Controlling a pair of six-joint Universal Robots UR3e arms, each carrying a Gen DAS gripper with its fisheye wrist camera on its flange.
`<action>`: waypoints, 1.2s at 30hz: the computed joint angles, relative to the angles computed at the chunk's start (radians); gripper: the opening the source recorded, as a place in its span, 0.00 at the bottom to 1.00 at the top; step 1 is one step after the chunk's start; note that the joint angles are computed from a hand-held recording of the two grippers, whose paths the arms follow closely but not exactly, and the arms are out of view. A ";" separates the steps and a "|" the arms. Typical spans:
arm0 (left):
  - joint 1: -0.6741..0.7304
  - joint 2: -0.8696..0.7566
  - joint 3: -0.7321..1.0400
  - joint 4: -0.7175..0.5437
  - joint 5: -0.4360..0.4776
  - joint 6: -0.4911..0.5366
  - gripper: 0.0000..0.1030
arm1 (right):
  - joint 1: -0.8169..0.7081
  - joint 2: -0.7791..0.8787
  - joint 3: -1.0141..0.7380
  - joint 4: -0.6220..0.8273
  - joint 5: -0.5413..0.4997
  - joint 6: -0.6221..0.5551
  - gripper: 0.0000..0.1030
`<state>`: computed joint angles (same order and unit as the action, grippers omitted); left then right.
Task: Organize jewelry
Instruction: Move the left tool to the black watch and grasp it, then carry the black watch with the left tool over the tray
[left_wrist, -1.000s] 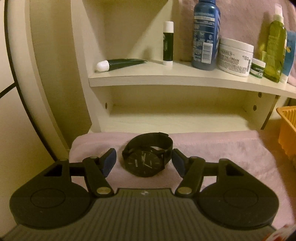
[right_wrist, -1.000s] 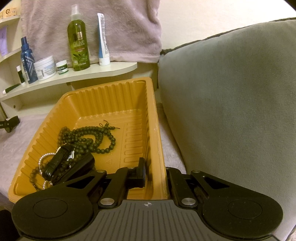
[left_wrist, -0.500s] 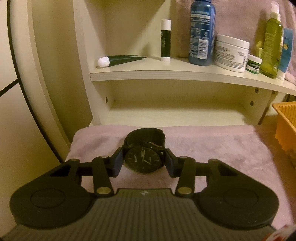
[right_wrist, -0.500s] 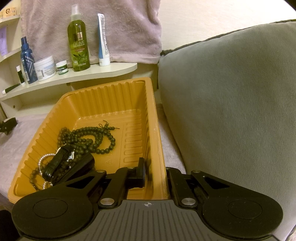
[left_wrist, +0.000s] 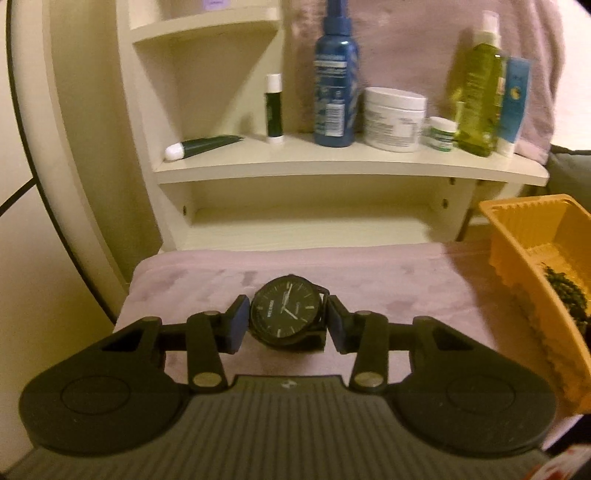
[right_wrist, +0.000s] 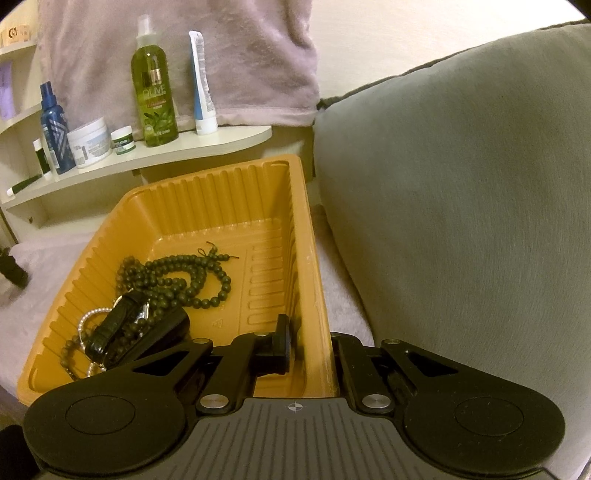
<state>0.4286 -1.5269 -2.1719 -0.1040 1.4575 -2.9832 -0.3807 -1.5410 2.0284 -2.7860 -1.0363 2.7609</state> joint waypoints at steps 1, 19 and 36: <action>-0.007 0.010 -0.003 -0.006 0.000 -0.001 0.39 | 0.000 0.000 0.002 -0.002 0.002 0.002 0.06; -0.093 0.077 0.023 -0.081 -0.013 -0.025 0.39 | -0.020 0.001 0.020 -0.021 0.031 0.009 0.06; -0.318 -0.005 0.214 -0.151 -0.026 -0.094 0.39 | -0.034 0.025 0.016 -0.022 0.073 0.005 0.06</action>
